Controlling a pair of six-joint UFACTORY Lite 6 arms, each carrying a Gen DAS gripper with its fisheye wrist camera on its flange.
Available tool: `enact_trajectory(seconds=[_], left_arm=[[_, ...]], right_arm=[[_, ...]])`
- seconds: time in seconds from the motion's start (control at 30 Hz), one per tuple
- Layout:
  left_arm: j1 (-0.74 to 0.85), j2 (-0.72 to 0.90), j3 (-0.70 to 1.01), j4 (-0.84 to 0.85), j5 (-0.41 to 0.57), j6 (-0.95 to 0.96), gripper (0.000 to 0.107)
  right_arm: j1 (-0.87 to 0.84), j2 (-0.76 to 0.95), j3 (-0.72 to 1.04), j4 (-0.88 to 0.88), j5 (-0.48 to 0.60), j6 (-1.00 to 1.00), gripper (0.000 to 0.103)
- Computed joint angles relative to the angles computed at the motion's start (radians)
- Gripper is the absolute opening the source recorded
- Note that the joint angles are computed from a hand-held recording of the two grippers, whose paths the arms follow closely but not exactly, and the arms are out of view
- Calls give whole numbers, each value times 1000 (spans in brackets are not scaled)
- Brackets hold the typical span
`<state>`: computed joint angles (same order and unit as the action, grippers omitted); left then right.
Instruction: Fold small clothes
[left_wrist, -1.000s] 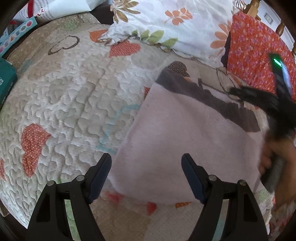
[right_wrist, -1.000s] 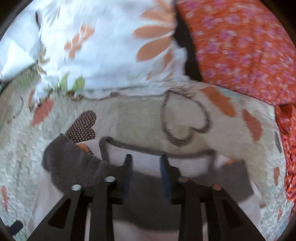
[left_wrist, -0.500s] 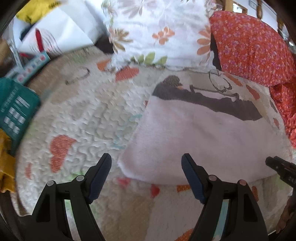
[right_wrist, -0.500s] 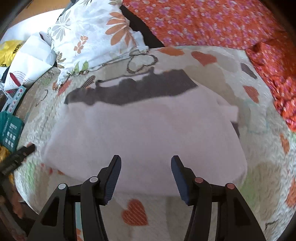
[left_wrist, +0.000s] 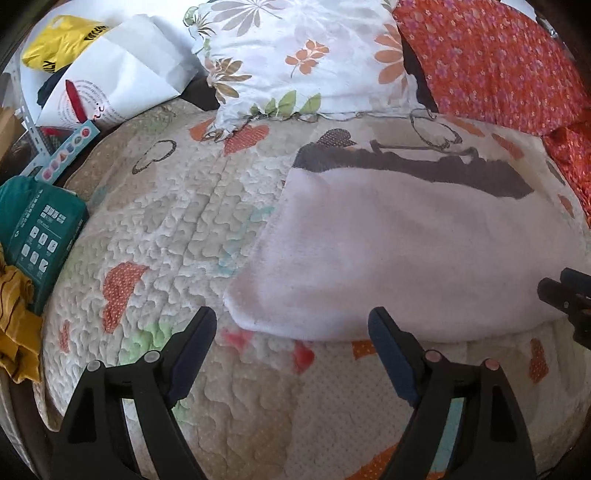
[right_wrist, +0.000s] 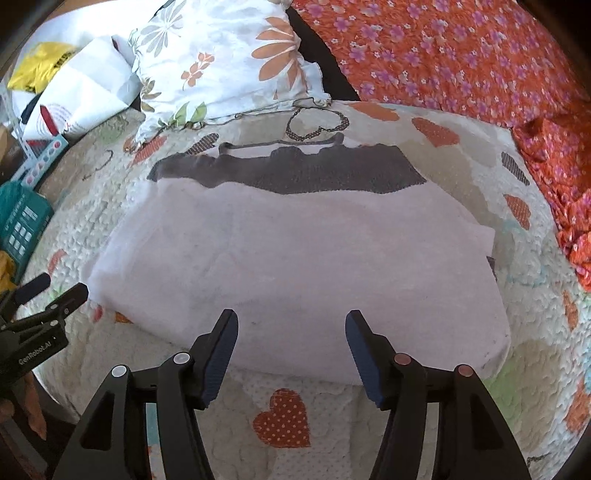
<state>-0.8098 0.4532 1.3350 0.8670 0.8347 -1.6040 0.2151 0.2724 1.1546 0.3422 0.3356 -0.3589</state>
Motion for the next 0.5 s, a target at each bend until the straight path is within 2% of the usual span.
enact_trajectory(seconds=[0.27, 0.5], left_arm=[[46, 5, -19, -43, -57, 40, 83], [68, 8, -26, -64, -76, 54, 83]], right_arm=[[23, 96, 64, -48, -5, 52, 65], [60, 105, 62, -146, -36, 134, 68]])
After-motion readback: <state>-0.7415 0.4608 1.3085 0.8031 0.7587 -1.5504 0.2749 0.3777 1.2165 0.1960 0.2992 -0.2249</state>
